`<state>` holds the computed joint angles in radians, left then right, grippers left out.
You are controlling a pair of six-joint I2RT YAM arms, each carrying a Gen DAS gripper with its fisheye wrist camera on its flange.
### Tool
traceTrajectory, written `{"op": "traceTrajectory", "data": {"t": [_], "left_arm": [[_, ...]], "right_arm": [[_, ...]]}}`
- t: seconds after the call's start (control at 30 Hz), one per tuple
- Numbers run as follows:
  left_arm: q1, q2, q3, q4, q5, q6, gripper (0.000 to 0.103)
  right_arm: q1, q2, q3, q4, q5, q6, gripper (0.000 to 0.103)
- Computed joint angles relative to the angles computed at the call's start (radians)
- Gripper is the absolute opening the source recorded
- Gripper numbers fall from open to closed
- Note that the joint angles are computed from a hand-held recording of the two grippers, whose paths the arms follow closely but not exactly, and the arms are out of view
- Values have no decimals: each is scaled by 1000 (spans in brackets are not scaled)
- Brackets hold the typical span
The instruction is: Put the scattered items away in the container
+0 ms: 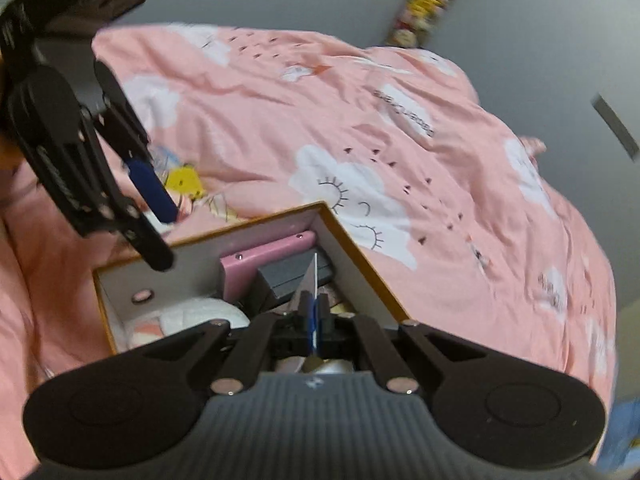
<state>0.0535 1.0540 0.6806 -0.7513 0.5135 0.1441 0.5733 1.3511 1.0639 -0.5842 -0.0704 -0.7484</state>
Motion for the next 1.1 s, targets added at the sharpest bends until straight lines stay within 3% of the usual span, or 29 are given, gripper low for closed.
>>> {"op": "traceTrajectory", "data": {"t": [0.17,0.4,0.67,0.83,1.0,1.1], "left_arm": [[-5,-71,-56,-14,-37,66,55],[-43,-107,-72,-14,-66,72,55],[-53,-107,-79,-14,-71,61,55],[-65,-117,-80,-15,-83,55,55],[-74,-119,-85,-14,-89,49,55],[-79,-115,-80,-15,-95,39,55]], "right_arm": [[4,-20,-63,37,34,-202,0],[-3,-36,-46,-60,90,-343,1],[87,-79,-152,3,240,-527,4],[120,-169,-328,190,326,-763,4],[106,-177,-363,316,242,-630,6],[111,-141,-377,390,263,-593,10]]}}
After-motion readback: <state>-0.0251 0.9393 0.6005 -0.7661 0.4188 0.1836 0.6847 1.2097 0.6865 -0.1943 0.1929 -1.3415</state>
